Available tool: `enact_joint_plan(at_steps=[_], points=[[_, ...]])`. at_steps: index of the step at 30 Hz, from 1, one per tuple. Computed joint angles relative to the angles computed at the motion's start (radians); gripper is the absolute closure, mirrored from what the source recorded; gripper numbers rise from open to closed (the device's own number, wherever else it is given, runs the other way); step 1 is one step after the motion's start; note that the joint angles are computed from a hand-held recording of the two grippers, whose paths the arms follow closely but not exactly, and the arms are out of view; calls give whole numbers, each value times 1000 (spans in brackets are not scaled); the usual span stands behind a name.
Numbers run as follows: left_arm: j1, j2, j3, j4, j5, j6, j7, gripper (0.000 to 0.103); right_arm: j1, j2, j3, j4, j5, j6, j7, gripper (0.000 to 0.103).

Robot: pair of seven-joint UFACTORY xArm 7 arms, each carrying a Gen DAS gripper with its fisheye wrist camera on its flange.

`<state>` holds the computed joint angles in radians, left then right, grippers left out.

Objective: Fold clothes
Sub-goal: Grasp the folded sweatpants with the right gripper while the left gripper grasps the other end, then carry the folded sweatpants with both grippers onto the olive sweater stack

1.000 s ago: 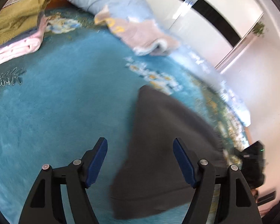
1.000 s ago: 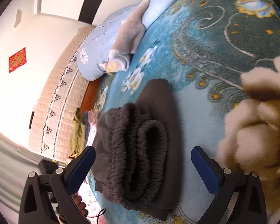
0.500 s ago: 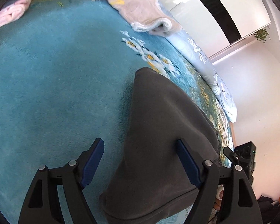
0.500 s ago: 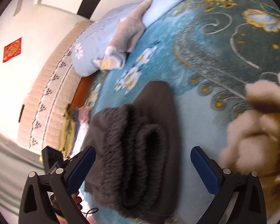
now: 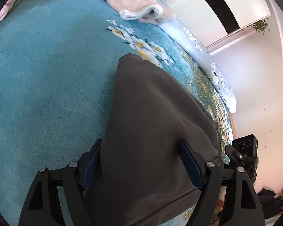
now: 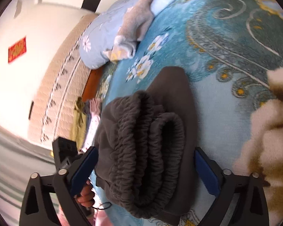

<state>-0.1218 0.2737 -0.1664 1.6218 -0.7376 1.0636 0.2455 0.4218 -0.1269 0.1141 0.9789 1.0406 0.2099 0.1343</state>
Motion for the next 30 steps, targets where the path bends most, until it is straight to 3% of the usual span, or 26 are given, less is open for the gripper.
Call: enact_joint_plan(at_steps=[1, 5, 11, 14, 18, 27, 30], points=[[2, 4, -1, 6, 0, 10, 6, 23, -28, -1, 26, -1, -28, 7, 21, 10], [-2, -8, 0, -3, 10, -2, 20, 28, -18, -7, 18, -1, -174, 25, 110, 15], [-18, -31, 4, -13, 55, -27, 39, 37, 15, -18, -7, -12, -107, -2, 38, 31], [-28, -54, 6, -35, 76, -55, 59, 43, 13, -22, -1, -15, -140, -10, 45, 36], [-24, -81, 10, -58, 60, -70, 93, 48, 63, -29, -20, -3, -40, -64, -95, 41], [-11, -172, 41, -132, -12, -79, 188, 48, 132, -34, -24, 41, 174, -137, -370, 42], [1, -197, 57, -142, -56, -72, 235, 48, 119, -22, 3, 67, 128, -148, -338, 42]])
